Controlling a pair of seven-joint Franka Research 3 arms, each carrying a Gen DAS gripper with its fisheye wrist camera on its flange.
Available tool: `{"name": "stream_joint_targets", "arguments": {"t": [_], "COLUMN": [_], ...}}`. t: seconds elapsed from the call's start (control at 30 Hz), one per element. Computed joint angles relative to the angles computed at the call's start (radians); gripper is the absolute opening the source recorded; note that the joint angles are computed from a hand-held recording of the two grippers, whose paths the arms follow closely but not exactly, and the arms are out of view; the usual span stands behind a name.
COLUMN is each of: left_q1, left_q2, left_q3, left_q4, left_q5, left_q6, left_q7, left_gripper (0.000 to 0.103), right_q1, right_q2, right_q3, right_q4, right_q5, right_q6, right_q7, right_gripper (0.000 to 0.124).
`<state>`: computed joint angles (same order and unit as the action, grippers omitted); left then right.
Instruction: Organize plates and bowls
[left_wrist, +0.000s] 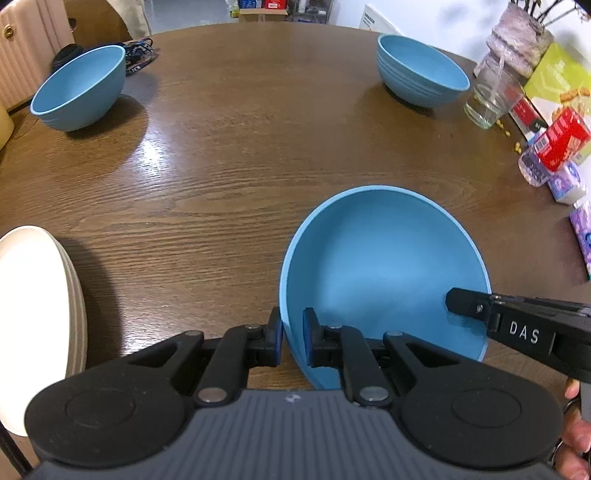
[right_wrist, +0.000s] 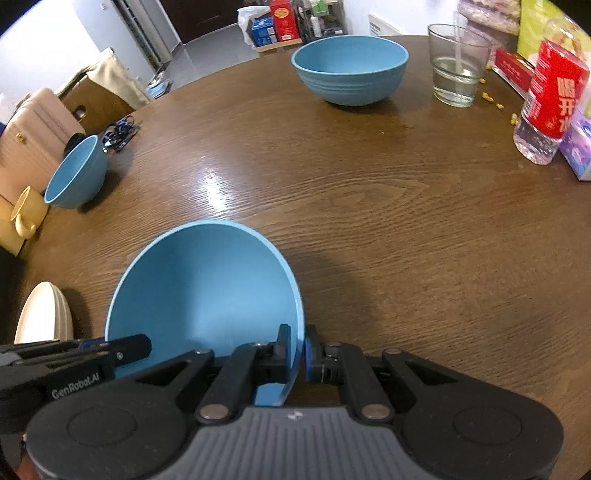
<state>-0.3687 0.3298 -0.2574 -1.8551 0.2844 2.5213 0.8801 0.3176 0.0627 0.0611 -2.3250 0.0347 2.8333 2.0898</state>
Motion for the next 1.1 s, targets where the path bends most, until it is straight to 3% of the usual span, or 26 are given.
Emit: {"name": "stream_joint_targets", "arguments": {"t": [0.4, 0.6, 0.67, 0.7, 0.73, 0.77, 0.83, 0.93, 1.1], "left_q1": [-0.027, -0.038, -0.041, -0.043, -0.048, -0.049, -0.046, -0.034, -0.016], "left_q2": [0.048, 0.055, 0.050, 0.044, 0.036, 0.029, 0.010, -0.020, -0.060], "left_q3": [0.003, 0.007, 0.010, 0.014, 0.020, 0.024, 0.029, 0.029, 0.024], "left_q4": [0.076, 0.094, 0.091, 0.085, 0.079, 0.072, 0.054, 0.024, -0.011], "left_q5": [0.033, 0.048, 0.056, 0.065, 0.080, 0.093, 0.108, 0.115, 0.120], "left_q6": [-0.086, -0.110, -0.110, -0.108, -0.105, -0.105, -0.098, -0.077, -0.055], "left_q7": [0.061, 0.062, 0.049, 0.038, 0.022, 0.009, -0.018, -0.051, -0.068], "left_gripper": [0.012, 0.016, 0.025, 0.037, 0.049, 0.053, 0.071, 0.095, 0.103], "right_q1": [0.005, -0.011, -0.009, -0.007, -0.006, -0.004, -0.003, -0.008, -0.031], "right_q2": [0.001, -0.004, -0.009, -0.013, -0.017, -0.022, -0.030, -0.046, -0.074], "right_q3": [-0.018, 0.004, 0.001, -0.001, -0.004, -0.009, -0.017, -0.017, -0.003], "right_q4": [-0.029, -0.054, -0.062, -0.067, -0.072, -0.075, -0.080, -0.086, -0.085], "right_q5": [-0.115, 0.037, 0.046, 0.042, 0.033, 0.001, -0.065, -0.144, -0.327], "right_q6": [0.047, 0.091, 0.103, 0.111, 0.118, 0.120, 0.123, 0.122, 0.094], "right_q7": [0.141, 0.040, 0.042, 0.048, 0.060, 0.092, 0.156, 0.237, 0.427], "right_gripper": [0.006, 0.012, 0.016, 0.021, 0.030, 0.036, 0.062, 0.076, 0.086]}}
